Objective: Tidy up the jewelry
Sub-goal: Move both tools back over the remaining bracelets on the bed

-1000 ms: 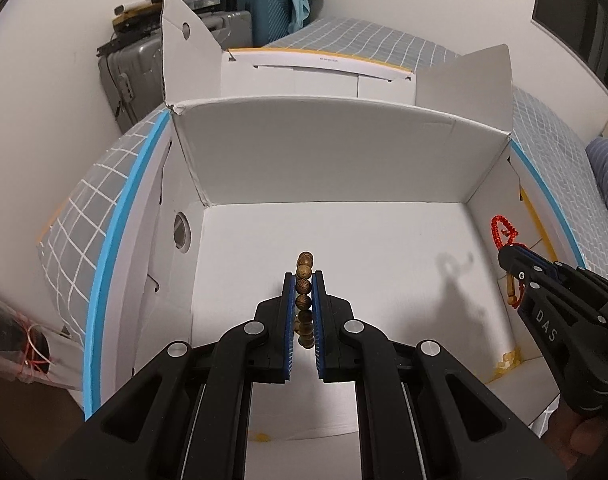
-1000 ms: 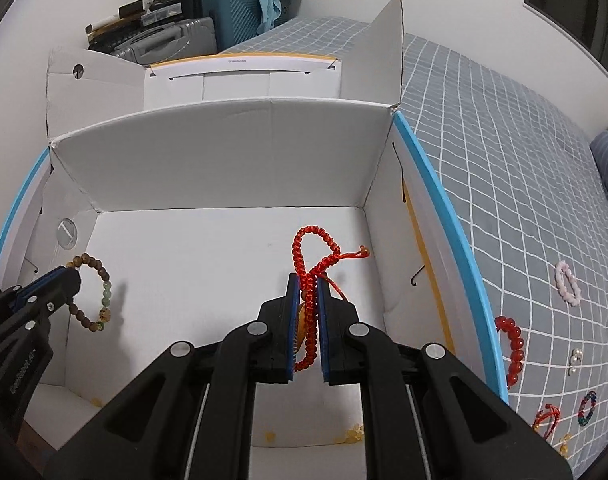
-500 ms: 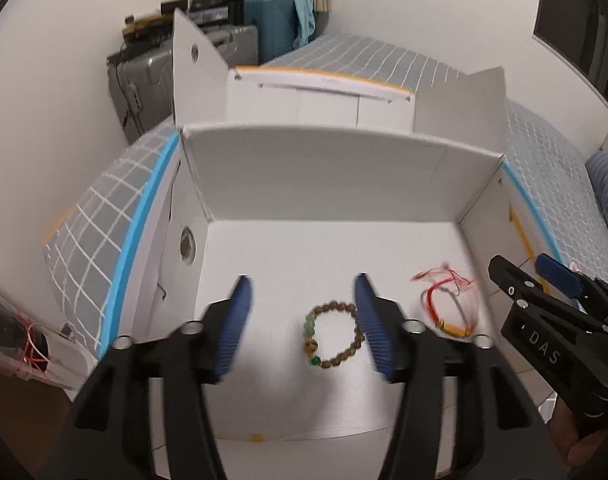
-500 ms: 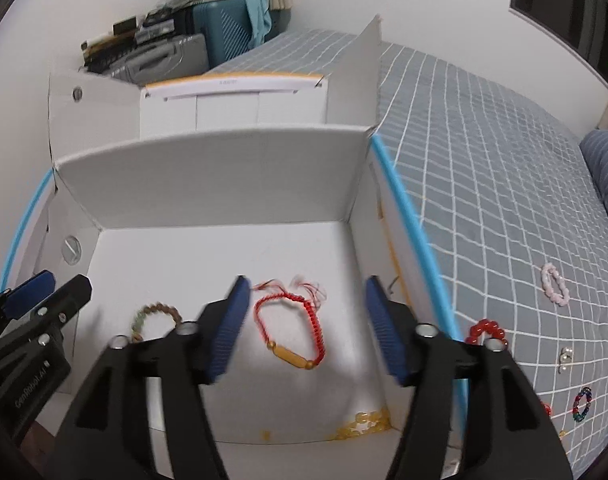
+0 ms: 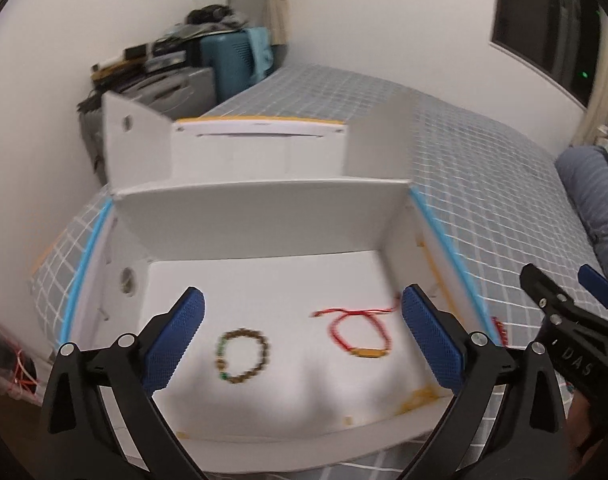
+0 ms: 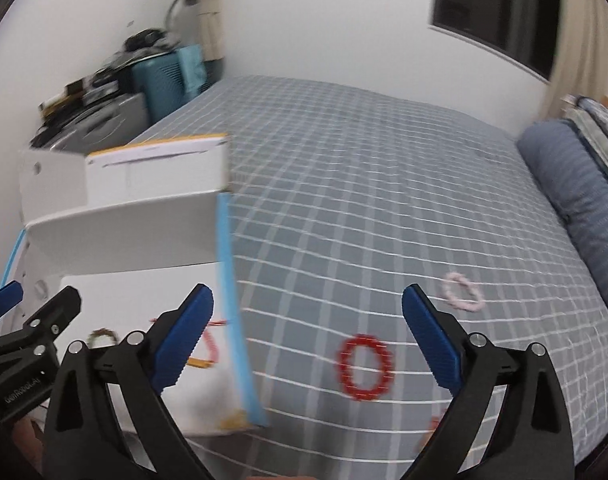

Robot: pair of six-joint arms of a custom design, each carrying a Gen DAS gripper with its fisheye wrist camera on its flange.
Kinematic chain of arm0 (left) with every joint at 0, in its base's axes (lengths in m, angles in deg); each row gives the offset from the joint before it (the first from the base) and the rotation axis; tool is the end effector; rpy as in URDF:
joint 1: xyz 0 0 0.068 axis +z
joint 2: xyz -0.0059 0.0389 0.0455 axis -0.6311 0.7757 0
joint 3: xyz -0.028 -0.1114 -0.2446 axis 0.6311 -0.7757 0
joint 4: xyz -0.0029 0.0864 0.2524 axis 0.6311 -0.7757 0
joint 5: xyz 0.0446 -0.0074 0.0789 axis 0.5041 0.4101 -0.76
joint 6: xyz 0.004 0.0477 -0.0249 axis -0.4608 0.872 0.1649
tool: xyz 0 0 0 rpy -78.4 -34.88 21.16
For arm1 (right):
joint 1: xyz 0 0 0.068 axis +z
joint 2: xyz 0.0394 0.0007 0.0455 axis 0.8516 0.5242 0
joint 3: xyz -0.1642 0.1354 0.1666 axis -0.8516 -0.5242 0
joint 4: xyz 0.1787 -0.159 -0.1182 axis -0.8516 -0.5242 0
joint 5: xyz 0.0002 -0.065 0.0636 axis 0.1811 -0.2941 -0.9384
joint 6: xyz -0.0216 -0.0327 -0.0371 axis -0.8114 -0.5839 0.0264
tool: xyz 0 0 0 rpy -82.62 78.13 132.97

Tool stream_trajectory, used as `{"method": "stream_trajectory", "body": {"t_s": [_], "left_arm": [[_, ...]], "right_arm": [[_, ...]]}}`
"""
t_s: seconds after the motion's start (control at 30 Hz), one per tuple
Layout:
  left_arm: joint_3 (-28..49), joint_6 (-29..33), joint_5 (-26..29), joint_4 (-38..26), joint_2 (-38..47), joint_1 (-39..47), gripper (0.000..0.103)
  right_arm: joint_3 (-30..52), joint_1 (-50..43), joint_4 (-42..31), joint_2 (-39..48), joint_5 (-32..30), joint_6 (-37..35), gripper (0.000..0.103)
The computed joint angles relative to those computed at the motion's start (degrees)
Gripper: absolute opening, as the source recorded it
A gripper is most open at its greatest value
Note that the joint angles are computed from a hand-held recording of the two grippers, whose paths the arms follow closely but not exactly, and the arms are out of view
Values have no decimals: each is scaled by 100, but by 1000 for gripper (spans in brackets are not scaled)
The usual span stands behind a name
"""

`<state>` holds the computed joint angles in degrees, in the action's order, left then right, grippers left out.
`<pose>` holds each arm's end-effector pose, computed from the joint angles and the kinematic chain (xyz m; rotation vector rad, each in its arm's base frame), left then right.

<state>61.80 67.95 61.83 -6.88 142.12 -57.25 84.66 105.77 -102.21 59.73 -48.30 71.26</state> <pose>0.2636 -0.0774 0.2749 -0.1058 2.3543 -0.0248 0.2702 0.2618 0.2749 0.0672 2.3028 -0.0974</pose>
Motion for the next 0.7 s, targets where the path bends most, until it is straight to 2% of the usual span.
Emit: {"method": "stream_trajectory", "body": {"t_s": [0.43, 0.7], "left_arm": [[825, -664, -634, -7, 856, -2200, 97], [1582, -816, -573, 139, 1836, -3064, 97]], "right_arm": [[-2241, -975, -414, -2433, 136, 332, 93], [-3477, -1967, -592, -3850, -135, 134, 93]]}}
